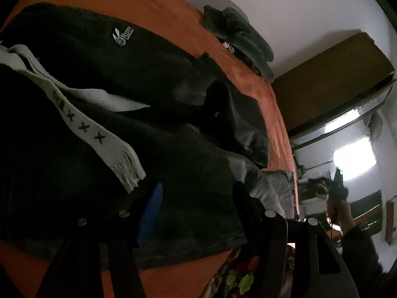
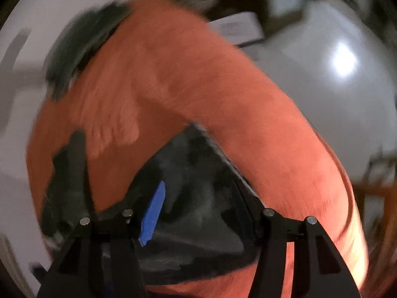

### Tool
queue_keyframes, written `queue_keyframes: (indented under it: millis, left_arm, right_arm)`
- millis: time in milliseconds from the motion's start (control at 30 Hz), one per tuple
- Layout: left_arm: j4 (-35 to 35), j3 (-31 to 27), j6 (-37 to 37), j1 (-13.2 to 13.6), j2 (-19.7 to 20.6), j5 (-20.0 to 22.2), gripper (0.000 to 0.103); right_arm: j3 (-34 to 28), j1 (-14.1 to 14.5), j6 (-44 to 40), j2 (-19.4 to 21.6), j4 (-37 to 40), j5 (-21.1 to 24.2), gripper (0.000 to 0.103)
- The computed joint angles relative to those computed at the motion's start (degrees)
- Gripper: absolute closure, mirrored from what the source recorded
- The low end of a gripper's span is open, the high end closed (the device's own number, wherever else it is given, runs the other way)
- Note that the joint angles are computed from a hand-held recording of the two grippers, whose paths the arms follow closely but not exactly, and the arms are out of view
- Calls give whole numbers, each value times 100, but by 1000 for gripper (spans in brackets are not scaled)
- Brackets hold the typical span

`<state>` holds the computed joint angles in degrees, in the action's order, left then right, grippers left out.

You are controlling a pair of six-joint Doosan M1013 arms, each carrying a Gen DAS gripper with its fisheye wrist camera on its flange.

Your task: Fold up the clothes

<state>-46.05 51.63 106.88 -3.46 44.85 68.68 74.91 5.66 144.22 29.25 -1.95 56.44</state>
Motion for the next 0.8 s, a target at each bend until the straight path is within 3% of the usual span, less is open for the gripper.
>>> queue_keyframes:
  millis: [200,300,333,433,600,633,700,800]
  left_arm:
    - [360,-41,-67,-18,-5,-16,43]
    - [423,-129,-195,-19,36,-60,43]
    - [428,-144,-218,-23,43,-72,43]
    - [497,-131,-239,-46,31,-117,43]
    - [642,-62,-301,-63,-4,-135,43]
    - [653,-41,-332,-56,-6,-141,43]
    - [641,-20,-360,-34,11,-120,43]
    - [664,20,-479,4,48,-93,43]
  right_arm:
    - [-798,-79,-951,689,-189,550,52]
    - [-980,-141,-1363,892,-78,726,70]
    - [-1014,-147,-1470,934,-105,802,84]
    - [-708,-129,-1391,757,-320,395,96]
    - [-77,-56,608,147,-1187,-666,98]
    - [-56,-11,972,74,-1540,-620,98]
    - [-278,162,1354,134,-2480,15,98]
    - [-557,216,1026,389,-2675,626,98]
